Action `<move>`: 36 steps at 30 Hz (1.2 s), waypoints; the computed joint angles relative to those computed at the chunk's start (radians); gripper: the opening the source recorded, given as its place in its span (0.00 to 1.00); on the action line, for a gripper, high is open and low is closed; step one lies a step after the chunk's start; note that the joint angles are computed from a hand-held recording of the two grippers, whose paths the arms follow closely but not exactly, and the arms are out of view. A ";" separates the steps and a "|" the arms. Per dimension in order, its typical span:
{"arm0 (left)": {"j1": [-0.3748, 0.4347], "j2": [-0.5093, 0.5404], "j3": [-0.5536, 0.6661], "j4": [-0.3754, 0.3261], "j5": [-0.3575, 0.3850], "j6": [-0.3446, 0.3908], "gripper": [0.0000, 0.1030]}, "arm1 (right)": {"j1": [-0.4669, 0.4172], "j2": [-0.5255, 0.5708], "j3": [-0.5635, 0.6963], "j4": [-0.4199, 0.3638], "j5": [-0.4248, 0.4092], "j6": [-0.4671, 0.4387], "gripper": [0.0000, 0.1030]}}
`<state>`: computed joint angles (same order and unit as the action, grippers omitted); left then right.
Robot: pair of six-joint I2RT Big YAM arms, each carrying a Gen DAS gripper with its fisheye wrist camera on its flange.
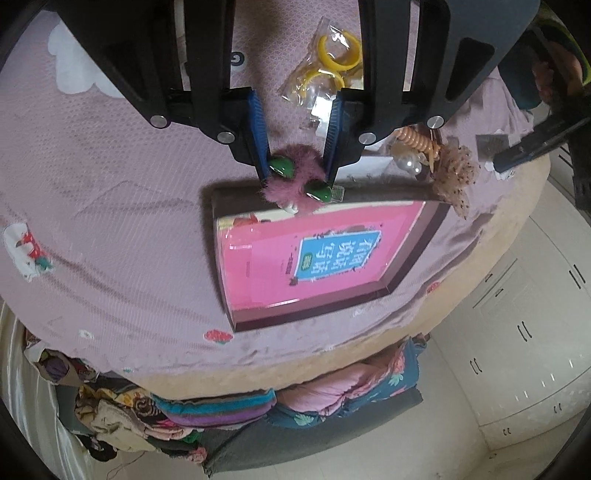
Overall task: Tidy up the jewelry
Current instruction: 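Carry both items into the tray and open both tools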
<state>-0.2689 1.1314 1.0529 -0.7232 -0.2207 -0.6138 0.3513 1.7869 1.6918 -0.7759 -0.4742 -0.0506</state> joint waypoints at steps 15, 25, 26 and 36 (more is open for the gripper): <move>0.074 0.182 0.227 0.037 -0.005 0.133 0.18 | -0.007 0.051 0.145 0.009 0.028 -0.015 0.26; 0.121 0.332 0.345 0.008 0.037 0.160 0.18 | 0.012 0.177 0.342 -0.042 0.054 -0.023 0.26; 0.124 0.346 0.354 0.006 0.037 0.160 0.18 | 0.015 0.189 0.359 -0.049 0.057 -0.024 0.26; 0.144 0.442 0.397 -0.020 0.058 0.149 0.18 | 0.038 0.289 0.454 -0.101 0.112 -0.059 0.26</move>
